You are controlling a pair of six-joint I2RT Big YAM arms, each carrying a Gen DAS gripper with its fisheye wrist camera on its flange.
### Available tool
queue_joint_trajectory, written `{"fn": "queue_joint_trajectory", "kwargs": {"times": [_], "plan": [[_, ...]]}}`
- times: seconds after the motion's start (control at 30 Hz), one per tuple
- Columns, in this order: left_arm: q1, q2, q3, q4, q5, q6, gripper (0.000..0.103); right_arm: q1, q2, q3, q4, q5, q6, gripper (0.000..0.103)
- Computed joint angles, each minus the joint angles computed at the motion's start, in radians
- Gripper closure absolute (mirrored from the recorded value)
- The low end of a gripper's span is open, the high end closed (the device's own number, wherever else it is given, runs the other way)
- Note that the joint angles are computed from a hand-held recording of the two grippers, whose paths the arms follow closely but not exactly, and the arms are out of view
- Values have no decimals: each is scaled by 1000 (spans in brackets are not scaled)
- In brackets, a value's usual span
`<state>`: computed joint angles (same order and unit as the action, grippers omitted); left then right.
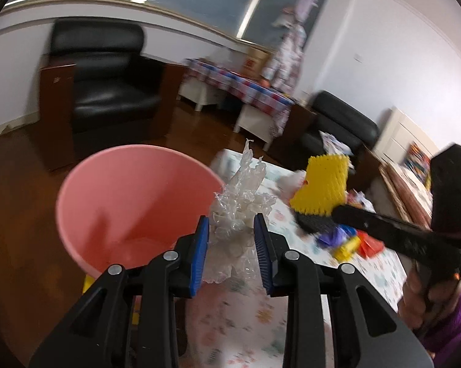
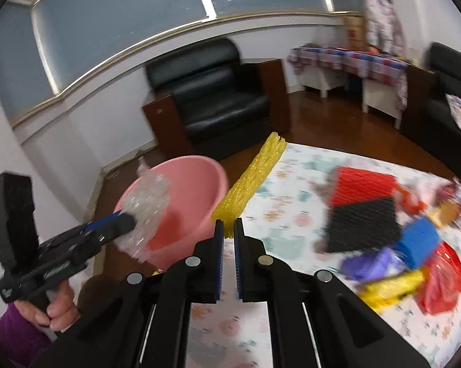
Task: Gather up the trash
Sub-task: 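Carry the bubble-wrap bag with the left tool while the right tool grasps the yellow foam net, then open both tools over the pink bucket to drop the items, then move both tools back toward the trash on the table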
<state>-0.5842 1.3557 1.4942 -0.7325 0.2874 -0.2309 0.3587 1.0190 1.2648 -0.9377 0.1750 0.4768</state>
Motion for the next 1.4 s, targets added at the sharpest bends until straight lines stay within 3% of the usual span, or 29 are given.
{"fn": "queue_joint_trajectory", "kwargs": {"times": [0.37, 0.53, 0.67, 0.77, 0.93, 1.2, 1.4], "plan": [[56, 26, -1, -6, -105, -72, 73, 59, 158, 81, 12, -70, -37, 96], [66, 38, 4, -31, -133, -90, 68, 68, 189, 90, 10, -93, -35, 96], [72, 34, -1, -37, -135, -108, 57, 65, 199, 88, 6, -108, -25, 84], [79, 32, -5, -43, -130, -106, 55, 64, 195, 81, 13, -112, -17, 71], [78, 36, 1, -50, -98, -115, 53, 60, 182, 66, 26, -116, -6, 65], [58, 23, 3, -39, -80, -101, 52, 52, 118, 16, 32, -99, 10, 62], [15, 15, 14, -63, -146, -93, 52, 38, 36, -43, 17, -61, 24, 60]]}}
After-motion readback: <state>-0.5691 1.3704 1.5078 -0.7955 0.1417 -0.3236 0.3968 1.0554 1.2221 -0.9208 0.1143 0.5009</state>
